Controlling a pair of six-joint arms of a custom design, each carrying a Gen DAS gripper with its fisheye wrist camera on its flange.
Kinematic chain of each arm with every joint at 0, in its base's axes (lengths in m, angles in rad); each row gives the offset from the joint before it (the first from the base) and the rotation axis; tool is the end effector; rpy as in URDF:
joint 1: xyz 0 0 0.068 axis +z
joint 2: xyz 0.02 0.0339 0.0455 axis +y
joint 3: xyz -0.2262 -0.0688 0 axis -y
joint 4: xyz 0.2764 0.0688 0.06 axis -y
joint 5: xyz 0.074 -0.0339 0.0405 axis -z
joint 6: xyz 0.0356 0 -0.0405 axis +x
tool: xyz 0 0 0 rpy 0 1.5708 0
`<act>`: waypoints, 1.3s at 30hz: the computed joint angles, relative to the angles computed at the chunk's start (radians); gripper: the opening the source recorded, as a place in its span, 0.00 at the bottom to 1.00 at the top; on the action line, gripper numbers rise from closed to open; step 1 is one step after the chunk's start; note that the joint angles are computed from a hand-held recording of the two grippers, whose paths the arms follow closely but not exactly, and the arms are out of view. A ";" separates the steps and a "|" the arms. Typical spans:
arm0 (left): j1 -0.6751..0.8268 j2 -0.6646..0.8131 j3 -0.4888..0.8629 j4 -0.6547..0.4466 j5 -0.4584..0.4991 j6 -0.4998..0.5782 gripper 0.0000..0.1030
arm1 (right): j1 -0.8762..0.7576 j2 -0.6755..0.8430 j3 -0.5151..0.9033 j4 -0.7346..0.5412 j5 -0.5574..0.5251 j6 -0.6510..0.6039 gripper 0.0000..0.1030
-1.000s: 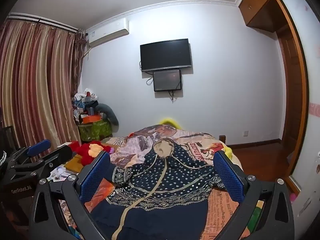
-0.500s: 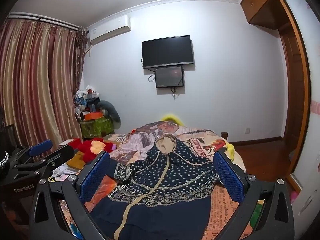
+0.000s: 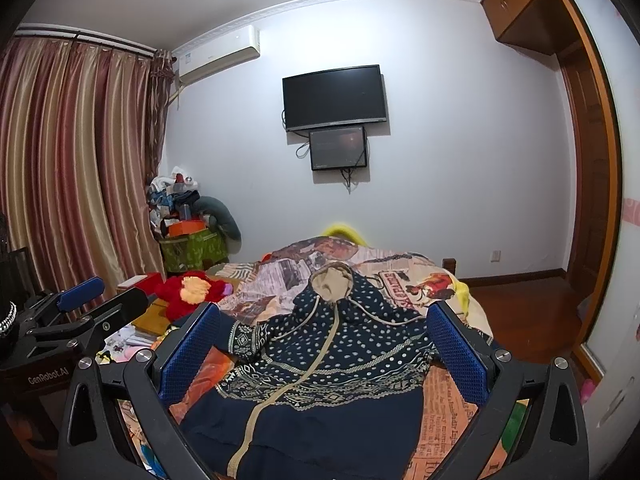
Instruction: Fold large clothes
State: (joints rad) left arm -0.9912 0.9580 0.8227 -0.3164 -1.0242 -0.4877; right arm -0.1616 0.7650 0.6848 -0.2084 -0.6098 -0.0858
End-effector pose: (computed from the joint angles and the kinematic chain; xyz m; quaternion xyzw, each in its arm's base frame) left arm 0.1652 -0.1968 0.2803 -0.0679 0.7803 -0.0050 0.6217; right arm 0.2363 -0.0179 0.2784 -0.1504 0.7707 0.1684 0.5958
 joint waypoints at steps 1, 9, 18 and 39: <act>0.000 0.002 0.003 -0.003 0.000 -0.001 1.00 | 0.000 -0.001 -0.001 -0.001 -0.001 -0.001 1.00; 0.000 -0.001 -0.001 -0.001 0.001 -0.001 1.00 | 0.000 0.001 0.001 0.000 0.001 0.001 1.00; 0.000 0.001 0.000 -0.002 0.001 -0.001 1.00 | 0.001 0.010 0.006 0.001 0.002 -0.001 1.00; 0.017 -0.001 -0.010 0.014 0.020 0.010 1.00 | 0.005 0.011 0.007 -0.001 0.007 -0.001 1.00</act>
